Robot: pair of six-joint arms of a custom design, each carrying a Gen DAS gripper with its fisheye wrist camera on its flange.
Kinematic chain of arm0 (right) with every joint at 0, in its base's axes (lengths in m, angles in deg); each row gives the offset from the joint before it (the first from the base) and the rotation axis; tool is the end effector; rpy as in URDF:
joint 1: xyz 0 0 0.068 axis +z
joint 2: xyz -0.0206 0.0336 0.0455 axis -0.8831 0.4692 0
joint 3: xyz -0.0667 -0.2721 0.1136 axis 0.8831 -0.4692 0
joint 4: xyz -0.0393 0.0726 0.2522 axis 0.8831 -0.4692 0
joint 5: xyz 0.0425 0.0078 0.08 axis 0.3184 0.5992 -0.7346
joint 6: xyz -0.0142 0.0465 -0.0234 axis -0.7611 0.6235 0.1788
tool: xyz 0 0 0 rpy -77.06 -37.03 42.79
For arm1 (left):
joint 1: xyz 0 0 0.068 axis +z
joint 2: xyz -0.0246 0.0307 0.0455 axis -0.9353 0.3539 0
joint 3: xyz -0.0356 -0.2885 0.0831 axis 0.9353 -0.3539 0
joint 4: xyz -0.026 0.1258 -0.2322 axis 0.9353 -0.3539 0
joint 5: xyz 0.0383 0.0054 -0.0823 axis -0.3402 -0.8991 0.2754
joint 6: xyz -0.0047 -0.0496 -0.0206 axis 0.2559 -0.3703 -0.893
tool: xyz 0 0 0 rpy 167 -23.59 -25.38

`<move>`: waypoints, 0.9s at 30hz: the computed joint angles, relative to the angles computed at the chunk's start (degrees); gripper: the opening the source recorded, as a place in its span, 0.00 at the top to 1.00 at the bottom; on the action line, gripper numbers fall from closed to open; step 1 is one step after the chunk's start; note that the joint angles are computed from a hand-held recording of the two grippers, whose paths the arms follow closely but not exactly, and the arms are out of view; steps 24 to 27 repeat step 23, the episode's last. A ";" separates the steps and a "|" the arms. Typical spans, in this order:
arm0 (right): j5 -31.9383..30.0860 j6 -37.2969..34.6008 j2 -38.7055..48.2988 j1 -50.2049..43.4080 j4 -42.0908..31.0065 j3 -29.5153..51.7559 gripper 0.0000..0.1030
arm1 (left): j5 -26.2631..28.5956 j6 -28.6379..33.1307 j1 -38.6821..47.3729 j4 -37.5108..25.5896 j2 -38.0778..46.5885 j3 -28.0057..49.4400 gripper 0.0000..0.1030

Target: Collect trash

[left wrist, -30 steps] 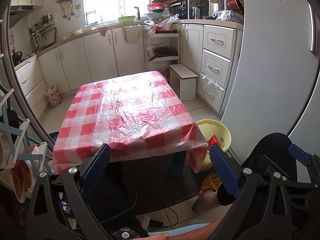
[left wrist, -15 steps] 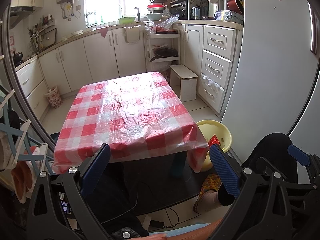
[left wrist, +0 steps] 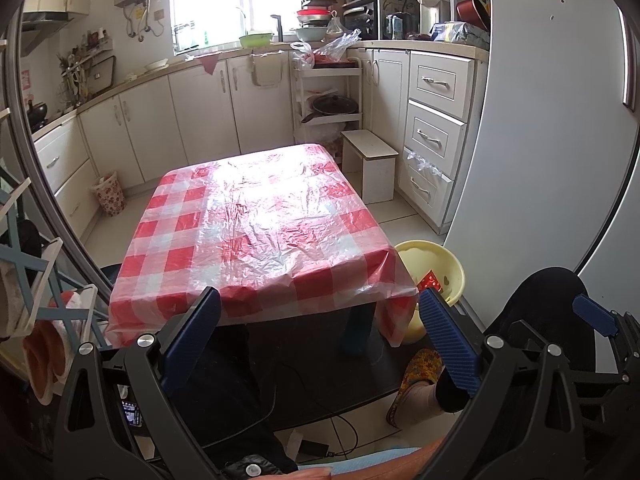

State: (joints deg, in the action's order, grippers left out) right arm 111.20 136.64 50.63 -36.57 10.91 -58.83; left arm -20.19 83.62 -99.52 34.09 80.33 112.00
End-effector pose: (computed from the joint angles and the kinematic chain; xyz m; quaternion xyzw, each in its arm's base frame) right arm 0.2039 0.0737 0.1835 0.2874 0.8660 -0.0637 0.4041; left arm 0.3039 -0.1783 0.1945 0.2731 0.8650 -0.1071 0.4071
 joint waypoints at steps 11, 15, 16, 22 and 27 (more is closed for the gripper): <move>-0.53 0.04 0.46 -0.19 0.96 -0.46 0.07 | 9.38 -0.88 2.80 -1.51 2.45 1.44 0.08; -0.24 0.30 0.45 -0.01 1.24 -0.73 0.07 | 4.59 0.92 1.28 1.23 2.04 -0.11 0.08; 0.13 0.53 0.45 0.25 1.31 -0.77 0.07 | 4.68 0.89 1.32 0.47 2.40 0.45 0.08; 2.24 1.16 -0.19 1.20 1.31 -1.25 0.07 | 6.40 -0.88 3.17 -2.53 4.51 2.52 0.08; 2.20 1.10 -0.14 1.10 1.39 -1.26 0.07 | 6.01 -1.20 3.34 -2.28 4.60 2.43 0.08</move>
